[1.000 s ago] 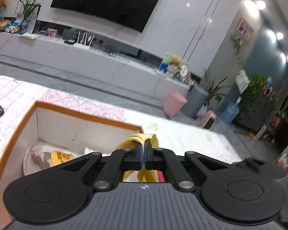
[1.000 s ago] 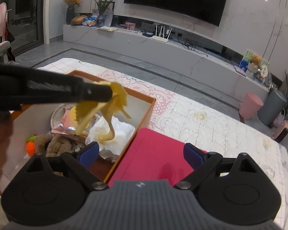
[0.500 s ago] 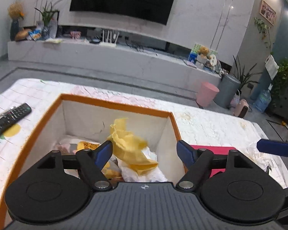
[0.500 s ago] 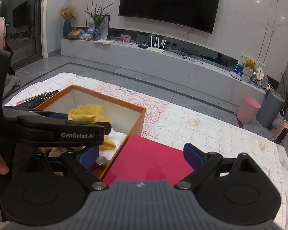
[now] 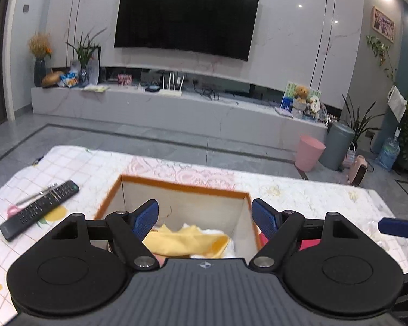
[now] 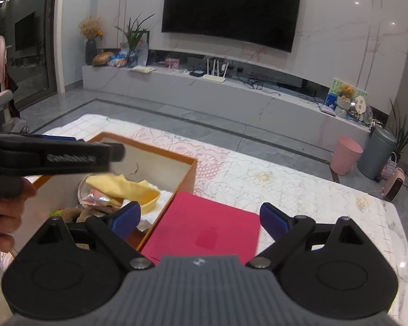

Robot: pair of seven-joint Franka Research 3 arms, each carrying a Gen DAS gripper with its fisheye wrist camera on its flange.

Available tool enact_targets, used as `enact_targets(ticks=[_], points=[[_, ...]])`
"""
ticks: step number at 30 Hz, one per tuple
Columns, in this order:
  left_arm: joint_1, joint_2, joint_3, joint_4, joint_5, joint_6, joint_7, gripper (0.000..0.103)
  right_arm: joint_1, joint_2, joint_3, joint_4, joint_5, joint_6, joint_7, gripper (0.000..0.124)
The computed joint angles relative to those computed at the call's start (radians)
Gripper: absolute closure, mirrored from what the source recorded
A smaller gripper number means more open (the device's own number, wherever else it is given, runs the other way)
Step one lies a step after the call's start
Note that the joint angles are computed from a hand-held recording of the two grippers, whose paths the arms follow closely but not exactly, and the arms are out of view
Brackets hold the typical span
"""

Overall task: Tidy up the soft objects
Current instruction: 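Move both tools from the box back over the table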

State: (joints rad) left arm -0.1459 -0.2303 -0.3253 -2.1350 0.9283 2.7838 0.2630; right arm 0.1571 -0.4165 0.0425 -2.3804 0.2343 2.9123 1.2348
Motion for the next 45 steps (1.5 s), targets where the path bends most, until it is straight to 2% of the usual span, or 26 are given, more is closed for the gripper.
enact_targets(ticks=[8, 12, 17, 22, 25, 27, 31, 33, 34, 36, 39, 42, 45], points=[[-0.037, -0.014, -0.048, 0.066, 0.046, -0.042, 0.003, 0.012, -0.031, -0.134, -0.040, -0.070, 0.009, -0.010, -0.019, 0.030], [-0.076, -0.005, -0.039, 0.082, -0.027, 0.043, 0.030, 0.012, -0.077, -0.209, -0.054, -0.110, 0.003, -0.020, -0.030, 0.029], [-0.066, 0.001, -0.093, 0.096, 0.050, 0.057, -0.058, 0.012, -0.143, -0.277, -0.075, -0.148, 0.007, -0.029, -0.021, 0.027], [-0.077, 0.027, -0.119, 0.073, 0.176, 0.092, -0.166, 0.012, -0.209, -0.298, -0.094, -0.160, 0.029, -0.054, 0.029, 0.027], [-0.078, 0.072, -0.159, 0.080, 0.374, 0.051, -0.366, 0.012, -0.186, -0.299, -0.142, -0.174, 0.074, -0.053, 0.031, 0.026], [-0.101, 0.115, -0.162, 0.085, 0.471, 0.045, -0.432, 0.012, -0.193, -0.289, -0.154, -0.189, 0.075, -0.047, 0.011, 0.026], [-0.162, 0.234, -0.144, 0.121, 0.599, 0.051, -0.440, 0.012, -0.275, -0.223, -0.114, -0.215, 0.026, -0.005, 0.008, 0.026], [-0.196, 0.292, -0.129, 0.140, 0.645, 0.035, -0.457, 0.012, -0.354, -0.189, -0.064, -0.225, -0.026, 0.011, 0.037, 0.026], [-0.208, 0.326, -0.117, 0.153, 0.645, 0.043, -0.447, 0.012, -0.391, -0.171, -0.038, -0.227, -0.060, 0.022, 0.049, 0.026], [-0.226, 0.378, -0.090, 0.173, 0.619, 0.076, -0.405, 0.012, -0.418, -0.148, -0.026, -0.231, -0.096, 0.038, 0.060, 0.026], [-0.261, 0.423, -0.054, 0.192, 0.609, 0.081, -0.369, 0.012, -0.382, -0.119, -0.079, -0.214, -0.070, 0.020, 0.067, 0.026], [-0.292, 0.462, -0.010, 0.221, 0.653, 0.112, -0.358, 0.012, -0.346, -0.094, -0.123, -0.191, -0.024, -0.007, 0.079, 0.026], [-0.325, 0.488, 0.021, 0.237, 0.587, 0.095, -0.316, 0.011, -0.318, -0.076, -0.150, -0.179, 0.015, -0.025, 0.076, 0.026]])
